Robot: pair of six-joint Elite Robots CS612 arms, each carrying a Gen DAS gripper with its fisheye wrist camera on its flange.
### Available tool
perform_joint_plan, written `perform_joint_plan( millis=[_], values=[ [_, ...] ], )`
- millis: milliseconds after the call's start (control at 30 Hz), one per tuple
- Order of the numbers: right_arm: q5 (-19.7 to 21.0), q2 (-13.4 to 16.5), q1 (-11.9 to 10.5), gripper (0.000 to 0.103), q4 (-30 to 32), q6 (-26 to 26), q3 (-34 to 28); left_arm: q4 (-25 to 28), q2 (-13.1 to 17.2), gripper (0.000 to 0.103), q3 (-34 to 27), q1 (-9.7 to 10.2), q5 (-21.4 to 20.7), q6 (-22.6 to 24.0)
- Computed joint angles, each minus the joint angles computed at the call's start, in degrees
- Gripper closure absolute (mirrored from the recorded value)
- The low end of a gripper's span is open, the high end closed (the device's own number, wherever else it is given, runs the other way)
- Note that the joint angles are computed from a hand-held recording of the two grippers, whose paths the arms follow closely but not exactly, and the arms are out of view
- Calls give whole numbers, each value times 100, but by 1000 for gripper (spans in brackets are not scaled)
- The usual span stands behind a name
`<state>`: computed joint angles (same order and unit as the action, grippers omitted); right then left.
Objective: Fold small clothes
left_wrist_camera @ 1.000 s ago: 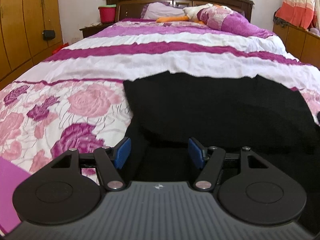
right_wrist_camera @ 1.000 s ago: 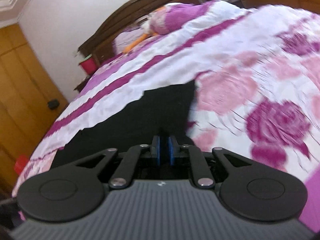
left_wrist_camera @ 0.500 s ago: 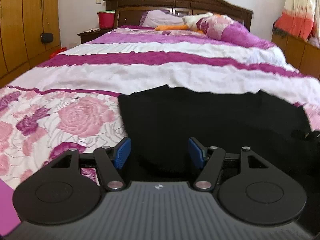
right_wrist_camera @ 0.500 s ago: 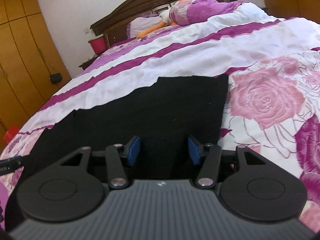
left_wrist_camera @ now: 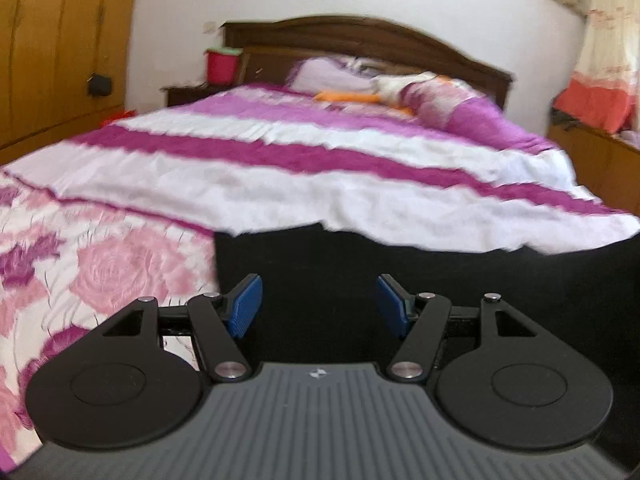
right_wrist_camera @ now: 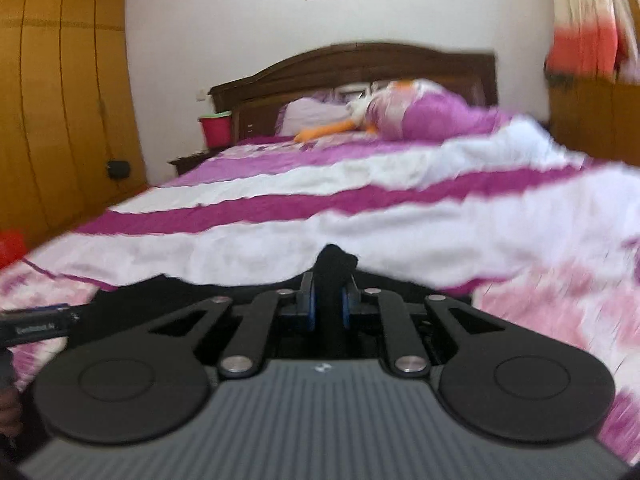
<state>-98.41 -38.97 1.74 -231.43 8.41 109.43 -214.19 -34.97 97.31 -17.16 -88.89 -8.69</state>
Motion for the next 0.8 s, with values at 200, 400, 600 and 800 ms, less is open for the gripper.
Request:
perform_joint_plan(
  millis=[200,400,600,800],
  values=[
    [-237,179,-84,88,737,113,-287,208,225,34,-244,-16,226,130],
    [42,362,-225,87,1160,483,-411,404,352,30,-426,36,143,43],
    [313,273,-286,81,1195,697,-310,415,364,29,-442,21,213,109],
    [168,29,-211,69,1202,762,13,435,170,29,-206,-18,355,346]
  ],
)
